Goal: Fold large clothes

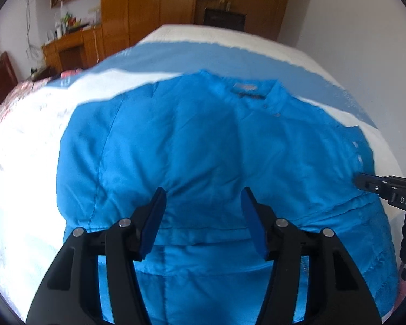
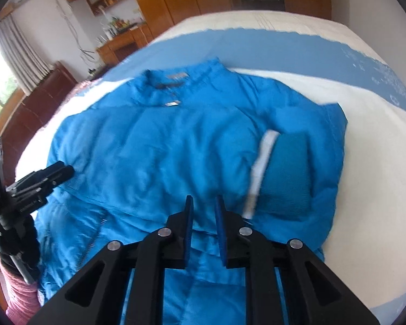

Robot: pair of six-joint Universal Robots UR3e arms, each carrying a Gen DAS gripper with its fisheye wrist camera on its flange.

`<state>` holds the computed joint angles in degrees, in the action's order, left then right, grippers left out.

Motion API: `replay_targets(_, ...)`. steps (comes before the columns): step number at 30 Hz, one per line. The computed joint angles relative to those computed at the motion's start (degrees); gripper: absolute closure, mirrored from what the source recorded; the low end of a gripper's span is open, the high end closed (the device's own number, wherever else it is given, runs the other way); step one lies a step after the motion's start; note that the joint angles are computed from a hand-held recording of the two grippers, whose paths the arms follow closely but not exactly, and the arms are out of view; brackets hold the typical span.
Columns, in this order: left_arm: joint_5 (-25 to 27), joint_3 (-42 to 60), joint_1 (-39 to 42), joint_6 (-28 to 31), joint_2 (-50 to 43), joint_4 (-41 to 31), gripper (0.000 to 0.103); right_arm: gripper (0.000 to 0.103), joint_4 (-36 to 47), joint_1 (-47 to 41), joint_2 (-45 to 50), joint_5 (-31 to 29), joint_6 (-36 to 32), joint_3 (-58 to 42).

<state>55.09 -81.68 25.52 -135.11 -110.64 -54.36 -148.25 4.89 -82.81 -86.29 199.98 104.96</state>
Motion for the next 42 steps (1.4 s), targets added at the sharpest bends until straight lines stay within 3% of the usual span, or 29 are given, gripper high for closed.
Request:
replay_targets(5,4.33,0.61,-2.65,0.24,-2.93,1.93,0.045,0.088,-0.28,0.58,4.18,-0.09,-0.18,-1.49)
replay_targets(10,6.13,2.83,-3.76,1.13,-4.75,0.66,0.045,0.089,-6.36,-0.75,5.30,2.15,-0.52,2.25)
replay_targets(20,5.46,1.45,-3.68,0.97,-5.42,3.23,0.045,0.089,-10.03,3.01,7.80,-4.47,1.13,1.56)
replay_targets(23,5.28,1.81,-3.14,0.46,-4.33,1.41,0.046,0.087,-9.55,2.21,5.11,-2.85,1.16,3.29)
replay_targets(24,5.27,0.52,-2.00,0.65,-1.84,0.29,0.046,0.086,-9.55,1.52,1.56,-1.50,1.50,5.99)
replay_targets(26,2.03,-3.76,2.40,3.65,4.10,-1.73,0.041,0.069,-9.78,1.70,-5.32,-1.41,0.18,10.76)
replay_targets(29,-3.70,-8.61,12.40,11.73,13.81,-11.04,0.028,0.061,-5.61,3.94,-19.80,-4.21,-3.04,18.98)
replay_targets(32,-6.95,-12.37,23.74,21.58,20.84,-20.65,0.019,0.055,1.41,3.19,-34.29,-2.40,-4.03,26.72)
replay_targets(36,-4.56,-14.56,34.89,29.31,23.18,-27.70,0.018,0.053,16.82,1.46,-58.29,2.01,-2.36,36.22)
replay_targets(38,-2.46,-14.93,39.63,31.56,22.40,-30.38,0.018,0.049,22.87,4.43,-67.03,-0.03,1.52,38.87)
replay_targets(42,-0.93,-11.86,46.15,36.80,19.26,-40.50,0.018,0.047,27.03,10.90,-75.85,-0.95,9.66,42.46)
